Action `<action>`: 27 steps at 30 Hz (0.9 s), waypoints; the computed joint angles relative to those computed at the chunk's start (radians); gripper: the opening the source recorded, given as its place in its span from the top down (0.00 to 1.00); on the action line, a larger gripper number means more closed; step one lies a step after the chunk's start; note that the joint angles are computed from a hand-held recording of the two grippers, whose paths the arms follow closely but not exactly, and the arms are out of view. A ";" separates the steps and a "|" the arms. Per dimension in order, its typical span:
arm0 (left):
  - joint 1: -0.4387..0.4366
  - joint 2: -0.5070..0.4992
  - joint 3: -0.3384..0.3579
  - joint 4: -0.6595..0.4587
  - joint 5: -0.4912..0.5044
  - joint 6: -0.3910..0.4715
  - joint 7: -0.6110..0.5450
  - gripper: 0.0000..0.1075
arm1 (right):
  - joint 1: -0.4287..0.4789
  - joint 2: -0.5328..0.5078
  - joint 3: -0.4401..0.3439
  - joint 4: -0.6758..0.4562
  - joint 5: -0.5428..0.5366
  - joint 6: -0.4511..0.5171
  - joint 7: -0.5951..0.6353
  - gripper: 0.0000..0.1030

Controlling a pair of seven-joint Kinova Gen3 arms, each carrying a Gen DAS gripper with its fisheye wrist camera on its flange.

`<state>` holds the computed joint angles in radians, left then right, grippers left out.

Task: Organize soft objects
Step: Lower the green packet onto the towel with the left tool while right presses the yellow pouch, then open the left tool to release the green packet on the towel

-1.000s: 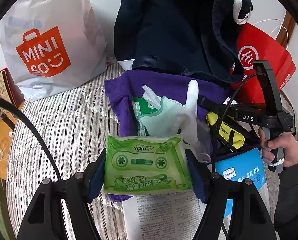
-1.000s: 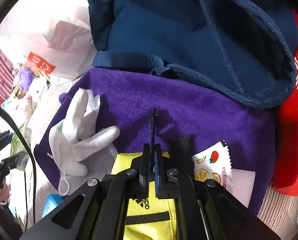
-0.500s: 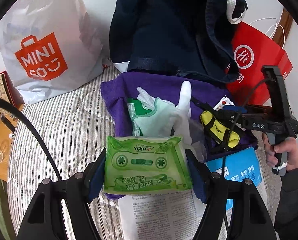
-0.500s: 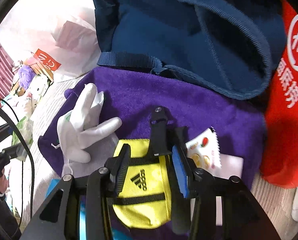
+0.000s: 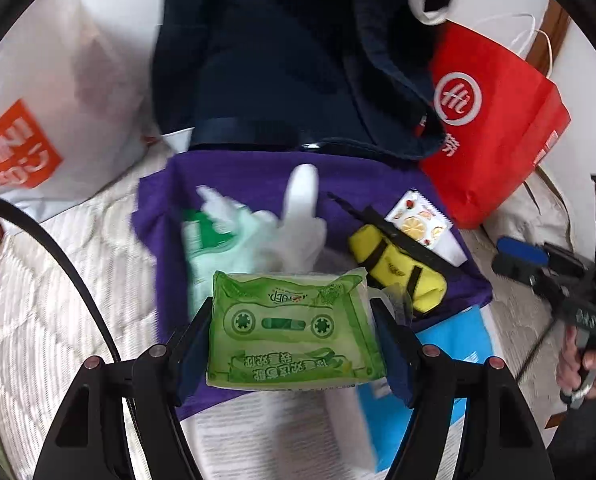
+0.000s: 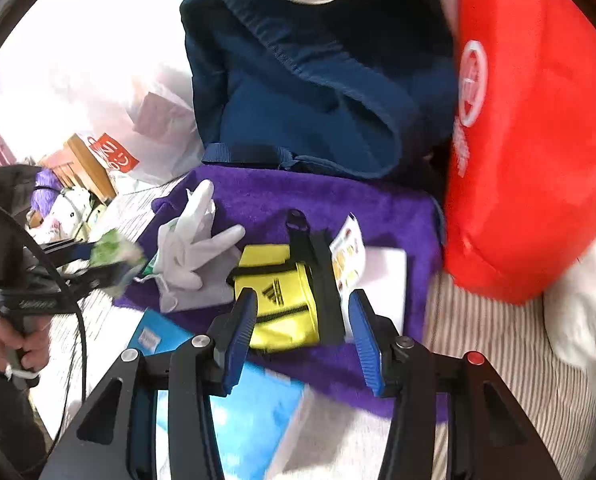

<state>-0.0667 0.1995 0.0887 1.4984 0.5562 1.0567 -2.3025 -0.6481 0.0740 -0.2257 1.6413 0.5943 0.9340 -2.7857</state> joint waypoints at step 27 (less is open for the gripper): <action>0.206 0.127 0.056 -0.077 -0.291 -0.081 0.216 0.21 | 0.027 -0.104 -0.100 0.153 0.015 0.017 -0.232 0.48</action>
<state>0.1391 0.3264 0.1444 1.4213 0.2650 0.9753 -2.0864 -0.6206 -0.0296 -0.3261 1.7943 0.6097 0.9514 -3.0174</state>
